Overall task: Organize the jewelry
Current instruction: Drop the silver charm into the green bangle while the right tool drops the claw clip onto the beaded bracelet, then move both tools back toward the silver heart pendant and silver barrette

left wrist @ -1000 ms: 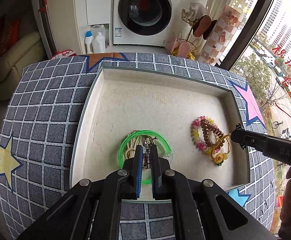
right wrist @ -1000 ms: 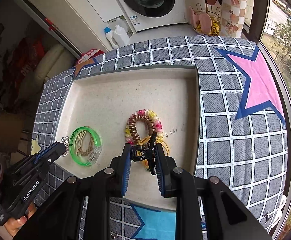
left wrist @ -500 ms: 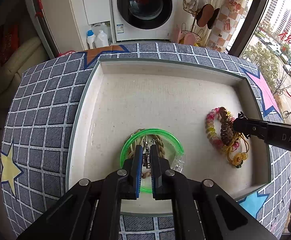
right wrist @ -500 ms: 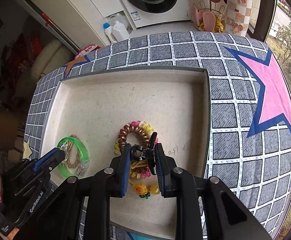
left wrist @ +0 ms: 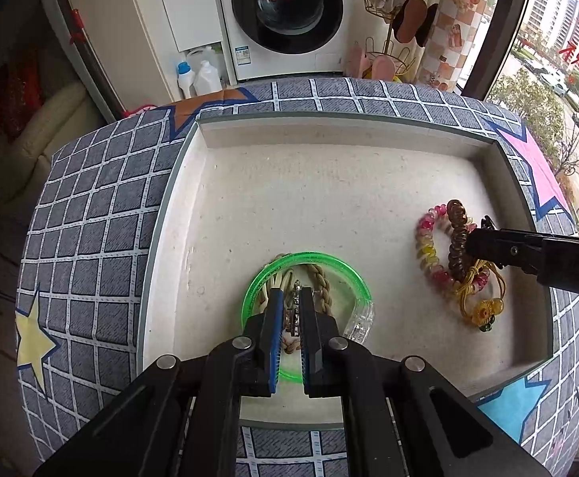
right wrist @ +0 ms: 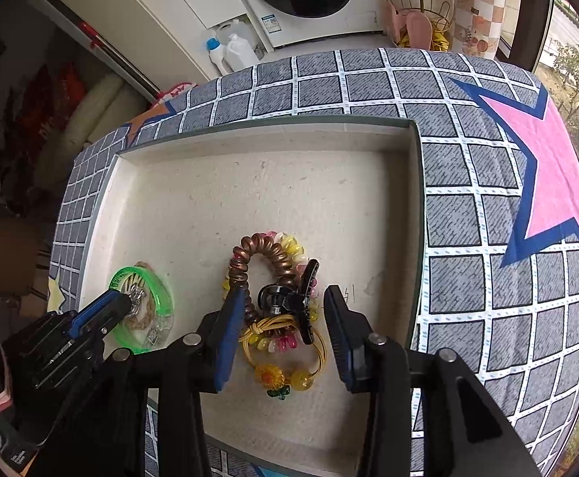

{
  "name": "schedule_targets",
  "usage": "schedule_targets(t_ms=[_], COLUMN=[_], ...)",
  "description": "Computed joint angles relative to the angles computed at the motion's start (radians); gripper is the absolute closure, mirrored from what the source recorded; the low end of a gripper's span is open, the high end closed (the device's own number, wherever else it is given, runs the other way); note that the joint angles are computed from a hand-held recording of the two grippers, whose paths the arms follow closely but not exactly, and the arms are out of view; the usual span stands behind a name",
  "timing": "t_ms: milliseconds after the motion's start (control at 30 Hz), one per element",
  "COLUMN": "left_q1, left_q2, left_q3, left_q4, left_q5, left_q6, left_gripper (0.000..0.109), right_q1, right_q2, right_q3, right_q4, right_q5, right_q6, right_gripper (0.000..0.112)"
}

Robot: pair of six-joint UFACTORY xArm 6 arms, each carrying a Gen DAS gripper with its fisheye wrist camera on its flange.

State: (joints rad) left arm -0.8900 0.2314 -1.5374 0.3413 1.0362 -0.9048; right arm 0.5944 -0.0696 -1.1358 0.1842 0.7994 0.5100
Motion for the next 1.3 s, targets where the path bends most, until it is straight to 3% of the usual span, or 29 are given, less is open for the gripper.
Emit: schedule_targets(t_ms=[167,633,1100,1133,1167,1200,1300], left_q1=[-0.005,-0.035,-0.102,-0.107,-0.113,-0.125,-0.156], left_q2=[-0.021,-0.099,-0.321,-0.339,-0.355,-0.372,-0.424], left_q3=[0.006,0.048,0.278,0.299,0.315,0.329,0.389], left_q4=[0.007,0.033,0.055,0.05,0.043,0.053,0.082], left_q5=[-0.001,0.033,0.068,0.073,0.082,0.103,0.097], left_q6=[-0.001,-0.027,-0.148,-0.16,-0.172,-0.205,-0.263], left_gripper=[0.089,0.089,0.088,0.073,0.011,0.006,0.006], right_q1=[-0.005,0.031,0.155,0.166,0.176,0.188,0.222], right_q2=[-0.034,-0.146,-0.314,-0.325,-0.337,-0.347,-0.38], right_q3=[0.022,0.08,0.19,0.199,0.21,0.218,0.25], right_q4=[0.033,0.036,0.004,0.003,0.003,0.001,-0.02], right_q5=[-0.023,-0.018,0.014,0.019,0.023,0.028,0.05], right_q6=[0.01,0.086,0.217,0.228,0.237,0.247,0.284], right_gripper=[0.052,0.051,0.05,0.05,0.05,0.05,0.05])
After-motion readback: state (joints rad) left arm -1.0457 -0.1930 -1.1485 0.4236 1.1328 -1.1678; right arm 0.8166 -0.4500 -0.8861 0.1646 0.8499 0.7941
